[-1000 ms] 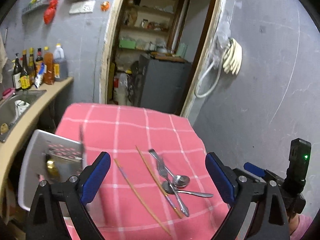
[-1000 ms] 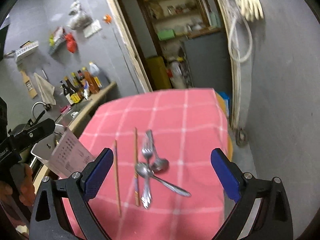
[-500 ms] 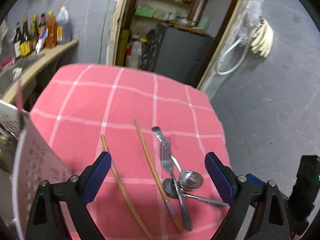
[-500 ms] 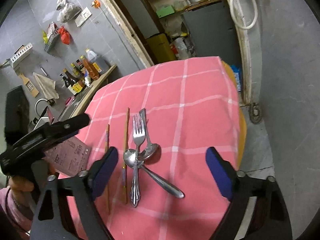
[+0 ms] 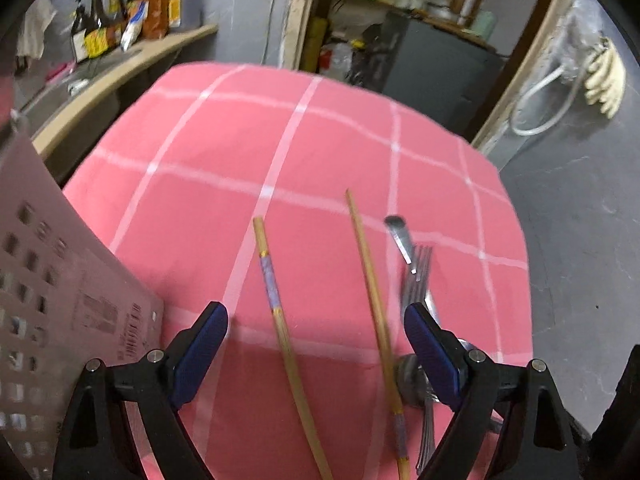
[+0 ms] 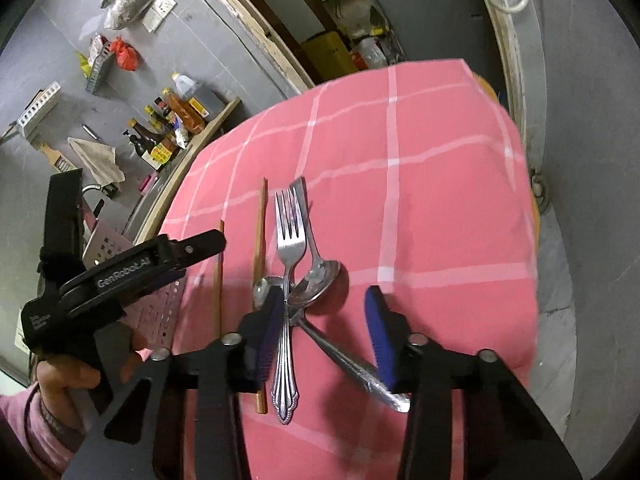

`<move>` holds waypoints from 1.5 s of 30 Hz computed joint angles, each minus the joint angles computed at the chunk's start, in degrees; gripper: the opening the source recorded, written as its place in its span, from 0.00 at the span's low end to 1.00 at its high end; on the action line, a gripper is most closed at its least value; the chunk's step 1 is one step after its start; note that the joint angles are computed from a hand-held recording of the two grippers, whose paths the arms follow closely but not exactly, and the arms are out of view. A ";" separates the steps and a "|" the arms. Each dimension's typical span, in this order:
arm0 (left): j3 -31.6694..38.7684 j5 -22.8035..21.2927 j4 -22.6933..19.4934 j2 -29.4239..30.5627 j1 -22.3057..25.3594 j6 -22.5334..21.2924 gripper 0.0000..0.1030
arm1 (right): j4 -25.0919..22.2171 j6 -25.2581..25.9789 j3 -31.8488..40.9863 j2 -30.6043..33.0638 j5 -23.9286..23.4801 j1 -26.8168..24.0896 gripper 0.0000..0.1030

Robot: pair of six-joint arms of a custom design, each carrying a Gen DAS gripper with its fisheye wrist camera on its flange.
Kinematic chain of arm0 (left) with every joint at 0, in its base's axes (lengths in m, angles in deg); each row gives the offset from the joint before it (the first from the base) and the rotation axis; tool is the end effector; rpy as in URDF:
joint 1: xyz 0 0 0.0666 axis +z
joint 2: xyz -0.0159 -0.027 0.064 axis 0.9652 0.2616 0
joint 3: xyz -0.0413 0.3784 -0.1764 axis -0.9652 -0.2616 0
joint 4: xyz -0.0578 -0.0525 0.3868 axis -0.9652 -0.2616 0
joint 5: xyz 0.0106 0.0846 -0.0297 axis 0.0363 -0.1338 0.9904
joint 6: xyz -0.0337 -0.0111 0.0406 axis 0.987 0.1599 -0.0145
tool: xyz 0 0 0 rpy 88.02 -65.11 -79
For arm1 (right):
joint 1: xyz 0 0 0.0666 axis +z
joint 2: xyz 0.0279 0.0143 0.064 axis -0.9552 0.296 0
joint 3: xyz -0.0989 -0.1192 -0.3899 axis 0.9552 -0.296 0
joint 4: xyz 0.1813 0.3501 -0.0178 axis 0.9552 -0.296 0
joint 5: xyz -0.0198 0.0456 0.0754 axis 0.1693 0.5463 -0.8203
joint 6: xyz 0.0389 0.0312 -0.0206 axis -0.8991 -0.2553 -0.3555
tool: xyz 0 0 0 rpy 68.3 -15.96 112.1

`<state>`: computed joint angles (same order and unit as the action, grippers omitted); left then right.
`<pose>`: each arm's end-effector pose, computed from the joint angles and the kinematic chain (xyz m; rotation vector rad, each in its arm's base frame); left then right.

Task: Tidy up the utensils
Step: 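Close the right tool on a silver spoon while the left tool grasps a wooden chopstick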

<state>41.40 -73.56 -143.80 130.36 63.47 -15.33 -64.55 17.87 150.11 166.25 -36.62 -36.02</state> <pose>0.5590 -0.1194 0.4077 0.2866 2.6221 -0.3168 0.4155 0.2985 0.3405 0.6194 2.3171 0.5229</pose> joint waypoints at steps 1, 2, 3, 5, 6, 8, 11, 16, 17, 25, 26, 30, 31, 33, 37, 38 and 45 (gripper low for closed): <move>0.50 -0.53 -0.85 0.55 -0.16 0.27 0.87 | 0.30 -0.12 -0.10 0.16 -0.59 -0.30 0.30; 1.03 -0.66 -1.59 1.16 -0.16 0.56 0.87 | 0.61 -0.52 -0.03 0.48 -1.21 -0.47 0.30; 1.48 -0.21 -2.38 1.79 -0.03 1.25 0.87 | 0.78 -0.94 0.14 0.88 -1.81 -0.60 0.29; 2.35 1.28 -3.91 2.77 0.33 2.25 0.87 | 1.19 -1.50 0.37 1.49 -2.39 -0.73 0.29; 2.75 2.49 -4.84 3.42 0.64 3.11 0.86 | 1.27 -1.96 0.75 2.03 -2.61 -0.73 0.26; 2.56 3.86 -4.25 3.48 0.99 4.06 0.86 | 1.19 -2.37 0.72 2.23 -3.23 -1.29 0.24; 2.96 5.08 -4.48 3.82 1.08 3.98 0.86 | 1.79 -3.22 0.79 2.65 -3.50 -1.68 0.23; 4.04 6.57 -5.01 4.65 0.29 2.96 0.83 | 1.03 -2.31 2.19 3.57 -3.14 -2.06 0.23; 4.59 6.55 -5.30 4.96 0.11 2.69 0.81 | 1.03 -2.02 2.15 3.52 -3.25 -2.26 0.23; 8.55 8.03 -7.52 7.50 -0.69 2.87 0.53 | 0.48 -1.28 2.45 3.69 -3.89 -2.95 0.22; 8.62 8.05 -7.47 7.58 -0.76 2.95 0.52 | 0.41 -1.39 2.53 3.72 -3.86 -2.92 0.22; 9.33 8.04 -7.33 8.22 -1.49 2.83 0.42 | 0.19 -1.57 2.68 3.83 -3.65 -2.89 0.22; 9.52 7.86 -7.34 8.40 -1.64 2.78 0.39 | 0.12 -1.54 2.68 3.82 -3.57 -2.87 0.22; 10.52 7.70 -7.88 9.04 -1.79 2.79 0.29 | -0.49 -1.60 2.90 3.90 -3.20 -2.80 0.19; 11.37 5.63 -9.19 9.39 -2.06 1.60 0.20 | -0.53 -3.28 2.80 3.95 -2.76 -2.39 0.19; 11.91 4.82 -9.72 9.66 -2.37 1.04 0.20 | -0.39 -3.49 2.60 3.95 -2.67 -2.31 0.19; 13.78 -0.85 -11.16 10.73 -4.16 -2.23 0.10 | -0.89 -6.64 2.99 4.48 -0.85 -1.72 0.15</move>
